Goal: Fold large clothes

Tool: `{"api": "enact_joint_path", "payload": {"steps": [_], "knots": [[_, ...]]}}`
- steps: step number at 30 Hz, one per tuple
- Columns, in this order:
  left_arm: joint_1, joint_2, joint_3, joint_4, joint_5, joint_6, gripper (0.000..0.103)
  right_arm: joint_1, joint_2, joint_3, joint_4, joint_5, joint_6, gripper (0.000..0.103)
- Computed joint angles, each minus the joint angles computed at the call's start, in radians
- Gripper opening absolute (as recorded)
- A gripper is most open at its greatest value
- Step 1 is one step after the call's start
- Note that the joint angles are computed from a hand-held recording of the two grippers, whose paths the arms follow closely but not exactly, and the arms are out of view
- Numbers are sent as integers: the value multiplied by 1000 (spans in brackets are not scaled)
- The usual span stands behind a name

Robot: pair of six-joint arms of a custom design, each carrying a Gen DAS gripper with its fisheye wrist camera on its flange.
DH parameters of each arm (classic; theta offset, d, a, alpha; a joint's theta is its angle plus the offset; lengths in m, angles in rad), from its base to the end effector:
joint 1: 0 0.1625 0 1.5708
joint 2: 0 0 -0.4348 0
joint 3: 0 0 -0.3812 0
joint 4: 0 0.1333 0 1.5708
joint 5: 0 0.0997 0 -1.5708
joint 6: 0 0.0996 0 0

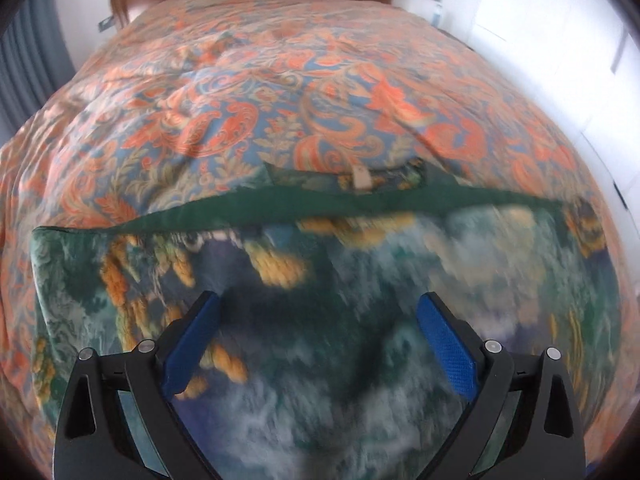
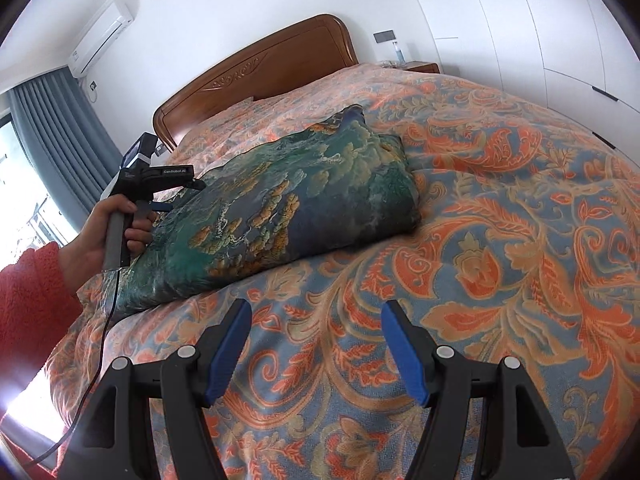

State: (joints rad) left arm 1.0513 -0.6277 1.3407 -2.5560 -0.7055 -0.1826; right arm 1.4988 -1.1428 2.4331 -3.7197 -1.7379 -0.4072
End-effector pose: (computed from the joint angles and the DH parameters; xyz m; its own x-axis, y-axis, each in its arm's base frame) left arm -0.1926 -0.7580 0.1331 -0.7403 -0.0100 -0.6722 0.3496 0.8484 -0.3975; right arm 0.0858 -0.4328 0.2031 -0.9134 -0.0777 0.3996 -0.3428 0.6763 -0.6520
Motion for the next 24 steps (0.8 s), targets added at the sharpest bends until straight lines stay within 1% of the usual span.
{"api": "enact_joint_path", "payload": {"steps": [2, 3, 4, 6, 7, 8, 10, 14, 19, 24], "knots": [[-15, -22, 63, -46, 7, 49, 99, -1, -4, 2, 2, 7, -1, 69], [-30, -46, 127, -82, 14, 75, 99, -1, -3, 2, 5, 7, 0, 69], [-37, -55, 154, -95, 20, 87, 99, 1, -3, 1, 9, 6, 2, 69], [-65, -100, 270, -154, 27, 107, 99, 3, 1, 2, 14, 8, 8, 69], [-76, -115, 309, -174, 28, 110, 99, 5, 2, 4, 14, 8, 10, 69], [-93, -142, 374, -210, 30, 107, 99, 7, 4, 5, 13, 8, 10, 69], [-113, -179, 455, -243, 9, 97, 99, 13, 10, 8, 8, 7, 7, 69], [-154, -224, 593, -310, -1, 90, 99, 25, 25, 15, 2, 0, 2, 69], [-200, -250, 682, -349, 3, 117, 99, 50, 37, 5, 18, -34, 13, 69], [-211, -292, 704, -372, -50, 86, 99, 76, 49, -10, 20, -64, 34, 69]]}}
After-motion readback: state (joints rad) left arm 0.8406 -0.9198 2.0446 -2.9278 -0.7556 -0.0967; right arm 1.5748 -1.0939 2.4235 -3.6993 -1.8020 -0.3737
